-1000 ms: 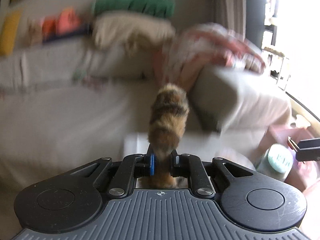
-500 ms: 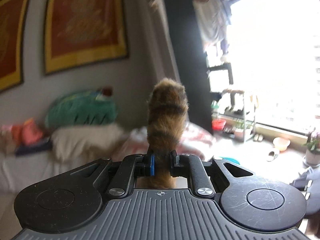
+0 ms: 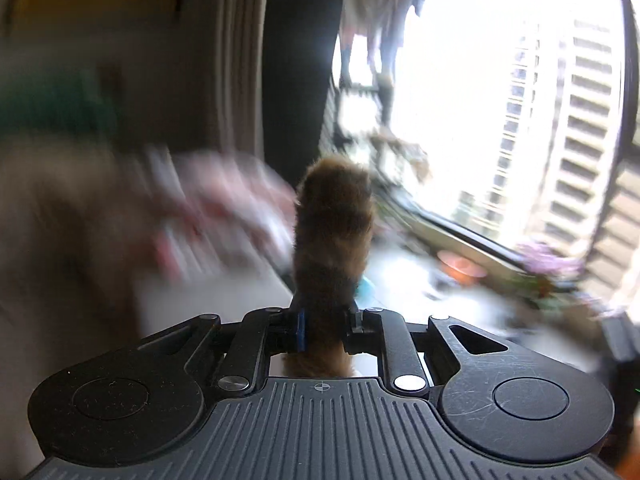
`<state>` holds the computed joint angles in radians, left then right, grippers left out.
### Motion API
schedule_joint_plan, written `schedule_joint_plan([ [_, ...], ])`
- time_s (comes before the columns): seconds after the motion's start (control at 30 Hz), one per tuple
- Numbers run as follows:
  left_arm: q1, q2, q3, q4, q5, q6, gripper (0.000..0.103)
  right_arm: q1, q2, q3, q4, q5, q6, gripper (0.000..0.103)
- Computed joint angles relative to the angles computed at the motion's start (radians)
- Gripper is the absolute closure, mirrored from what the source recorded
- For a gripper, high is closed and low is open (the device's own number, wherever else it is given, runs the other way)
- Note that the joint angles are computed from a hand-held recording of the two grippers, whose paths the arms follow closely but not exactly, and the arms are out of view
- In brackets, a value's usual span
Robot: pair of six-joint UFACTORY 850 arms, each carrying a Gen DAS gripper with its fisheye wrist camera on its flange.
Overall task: Organize soft objects
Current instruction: 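Drop the pompom into the pink box with the left gripper while the right gripper carries the clip, then release the hair clip into the box with the right gripper while the left gripper grasps the black USB cable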
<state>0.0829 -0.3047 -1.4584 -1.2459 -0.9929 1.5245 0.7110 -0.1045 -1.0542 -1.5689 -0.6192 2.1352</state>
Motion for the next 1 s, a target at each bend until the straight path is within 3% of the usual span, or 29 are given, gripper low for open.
schedule_joint_plan([
  [0.07, -0.015, -0.082, -0.028, 0.150, -0.060, -0.151, 0.081, -0.014, -0.017, 0.002, 0.025, 0.050, 0.000, 0.084],
  [0.13, -0.035, -0.108, 0.012, 0.242, -0.006, -0.156, 0.081, -0.041, -0.032, 0.007, 0.055, 0.147, -0.002, 0.082],
  [0.2, -0.053, -0.123, 0.045, 0.315, 0.040, -0.139, 0.081, -0.066, -0.052, 0.003, 0.111, 0.227, -0.013, 0.066],
  [0.23, -0.051, -0.145, 0.032, 0.330, 0.022, -0.147, 0.081, -0.068, -0.059, 0.005, 0.110, 0.235, -0.001, 0.063],
  [0.43, 0.021, -0.194, -0.025, 0.191, -0.107, -0.116, 0.081, -0.003, -0.091, -0.005, 0.153, 0.068, -0.084, 0.055],
  [0.6, 0.080, -0.169, -0.032, 0.033, -0.089, -0.014, 0.081, 0.071, -0.143, -0.032, 0.142, -0.094, -0.155, 0.052],
  [0.73, 0.109, -0.157, -0.028, -0.059, -0.136, -0.029, 0.081, 0.094, -0.189, -0.086, 0.105, -0.065, -0.217, 0.052],
  [0.87, 0.150, -0.069, 0.089, -0.109, -0.155, 0.088, 0.081, 0.094, -0.229, -0.139, 0.127, 0.007, -0.245, 0.052],
  [1.0, 0.207, -0.051, 0.160, -0.092, -0.171, 0.173, 0.081, 0.055, -0.313, -0.246, 0.362, 0.041, -0.443, 0.052],
])
